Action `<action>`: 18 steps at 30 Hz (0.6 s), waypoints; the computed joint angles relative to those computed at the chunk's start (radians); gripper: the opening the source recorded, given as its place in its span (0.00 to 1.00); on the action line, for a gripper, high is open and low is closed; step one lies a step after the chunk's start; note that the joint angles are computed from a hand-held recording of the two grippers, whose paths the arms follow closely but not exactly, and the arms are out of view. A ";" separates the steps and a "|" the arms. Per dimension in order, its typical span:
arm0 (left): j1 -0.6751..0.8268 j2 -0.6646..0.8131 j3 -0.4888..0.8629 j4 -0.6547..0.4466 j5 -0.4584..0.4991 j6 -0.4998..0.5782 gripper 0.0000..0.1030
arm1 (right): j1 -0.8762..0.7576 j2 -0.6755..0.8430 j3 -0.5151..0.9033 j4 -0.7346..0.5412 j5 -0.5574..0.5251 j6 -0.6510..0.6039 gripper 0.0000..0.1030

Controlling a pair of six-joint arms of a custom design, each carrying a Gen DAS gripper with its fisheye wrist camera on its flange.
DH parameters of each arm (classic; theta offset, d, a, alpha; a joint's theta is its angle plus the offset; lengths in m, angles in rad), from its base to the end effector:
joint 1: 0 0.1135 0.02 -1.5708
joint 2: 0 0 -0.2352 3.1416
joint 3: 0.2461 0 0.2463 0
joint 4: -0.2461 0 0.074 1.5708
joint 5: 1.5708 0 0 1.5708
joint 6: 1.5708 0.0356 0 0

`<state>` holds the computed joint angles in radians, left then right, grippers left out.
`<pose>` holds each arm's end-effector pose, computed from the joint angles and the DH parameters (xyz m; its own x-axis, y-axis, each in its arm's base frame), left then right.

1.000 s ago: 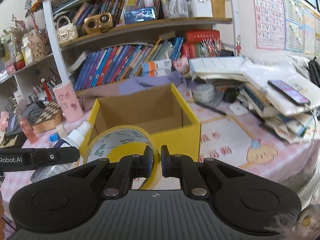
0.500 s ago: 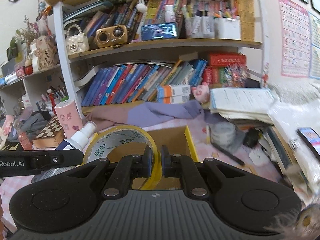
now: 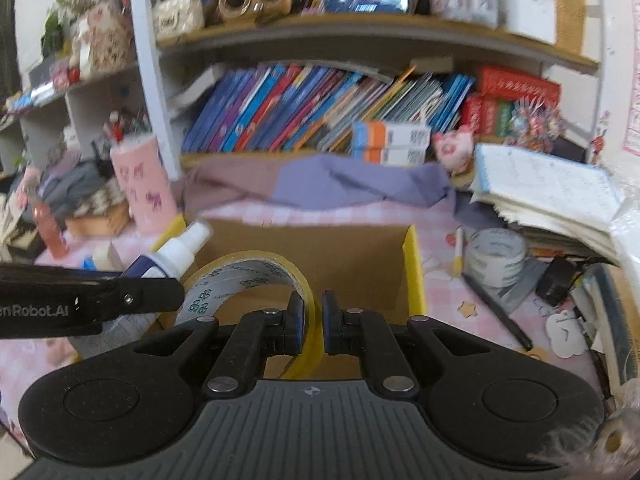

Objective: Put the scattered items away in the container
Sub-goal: 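Carry the tape roll and spray bottle toward the yellow box, then open the left tool dropping the spray bottle while the right tool releases the tape roll into the box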

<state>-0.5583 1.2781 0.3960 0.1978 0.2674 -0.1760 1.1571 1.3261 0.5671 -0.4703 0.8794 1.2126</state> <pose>0.1937 -0.1321 0.1239 -0.6477 0.2055 -0.7336 0.5801 0.7572 -0.3001 0.1095 0.1813 0.1297 -0.5824 0.1588 -0.7972 0.1864 0.9807 0.0592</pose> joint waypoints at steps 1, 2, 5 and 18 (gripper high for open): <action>-0.008 0.027 0.008 0.009 -0.010 -0.004 0.30 | -0.007 0.006 -0.014 0.027 -0.018 -0.016 0.09; -0.016 0.049 0.013 0.017 -0.019 -0.005 0.30 | -0.017 0.010 -0.028 0.055 -0.038 -0.036 0.09; -0.040 0.106 0.026 0.036 -0.049 -0.002 0.30 | -0.049 0.026 -0.059 0.121 -0.096 -0.082 0.09; -0.100 0.259 0.082 0.033 -0.123 -0.008 0.30 | -0.109 0.070 -0.116 0.246 -0.201 -0.191 0.12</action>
<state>-0.6586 1.5370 0.4779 0.2305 0.1447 -0.1835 1.0477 1.3964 0.4508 -0.2245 0.6782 1.0214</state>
